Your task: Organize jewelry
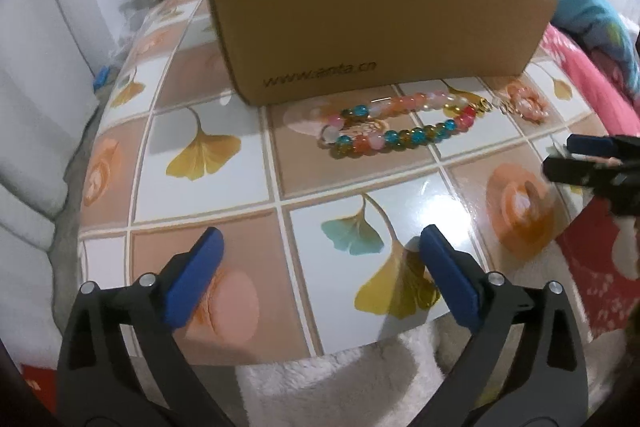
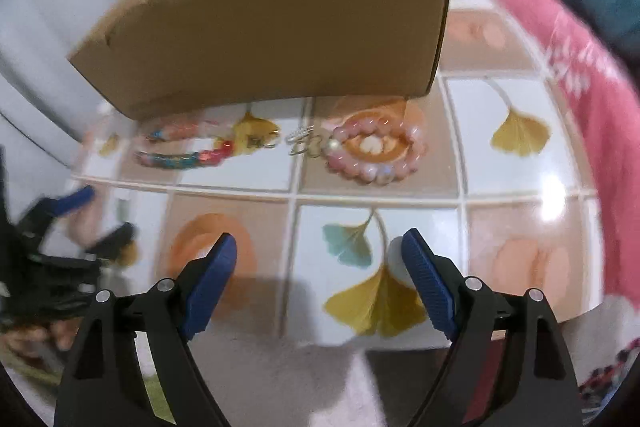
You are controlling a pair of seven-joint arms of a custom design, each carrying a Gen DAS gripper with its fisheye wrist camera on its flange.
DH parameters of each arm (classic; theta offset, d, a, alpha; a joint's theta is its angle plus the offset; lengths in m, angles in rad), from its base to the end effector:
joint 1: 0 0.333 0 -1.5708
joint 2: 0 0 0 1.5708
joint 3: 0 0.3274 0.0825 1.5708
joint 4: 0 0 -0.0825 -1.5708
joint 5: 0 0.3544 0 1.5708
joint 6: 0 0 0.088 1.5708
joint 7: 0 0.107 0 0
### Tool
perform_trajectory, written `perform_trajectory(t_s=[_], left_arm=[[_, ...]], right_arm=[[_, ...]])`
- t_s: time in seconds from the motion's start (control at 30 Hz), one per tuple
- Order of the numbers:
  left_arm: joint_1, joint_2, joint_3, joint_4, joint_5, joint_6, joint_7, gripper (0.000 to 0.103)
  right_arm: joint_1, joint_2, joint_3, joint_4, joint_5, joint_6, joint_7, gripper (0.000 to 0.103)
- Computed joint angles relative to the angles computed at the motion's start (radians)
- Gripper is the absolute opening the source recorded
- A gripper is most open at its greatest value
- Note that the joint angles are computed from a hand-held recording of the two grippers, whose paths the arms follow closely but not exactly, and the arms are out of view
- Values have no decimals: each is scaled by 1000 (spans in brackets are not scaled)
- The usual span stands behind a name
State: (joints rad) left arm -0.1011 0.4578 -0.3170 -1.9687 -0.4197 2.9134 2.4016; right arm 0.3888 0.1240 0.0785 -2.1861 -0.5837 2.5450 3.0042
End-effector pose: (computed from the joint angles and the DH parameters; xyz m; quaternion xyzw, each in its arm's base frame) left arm 0.5995 -0.2178 0.3291 -0.3625 0.8881 -0.2605 0.1097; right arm 0.4873 0.2528 0.3850 -0.4902 0.8444 -0.1628 0.1421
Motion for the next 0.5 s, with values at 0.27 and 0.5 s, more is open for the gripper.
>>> perform_trajectory(t_s=[0.27,0.5], left_arm=[[15,-8,-18,-25,-16,34,5,96],[-15,-11,16,-17,16,23,-45,96]], right_arm=[[32,48,-17,48,-114,-51,76,96],[43,49,-27,25,-220,-40,187,96]])
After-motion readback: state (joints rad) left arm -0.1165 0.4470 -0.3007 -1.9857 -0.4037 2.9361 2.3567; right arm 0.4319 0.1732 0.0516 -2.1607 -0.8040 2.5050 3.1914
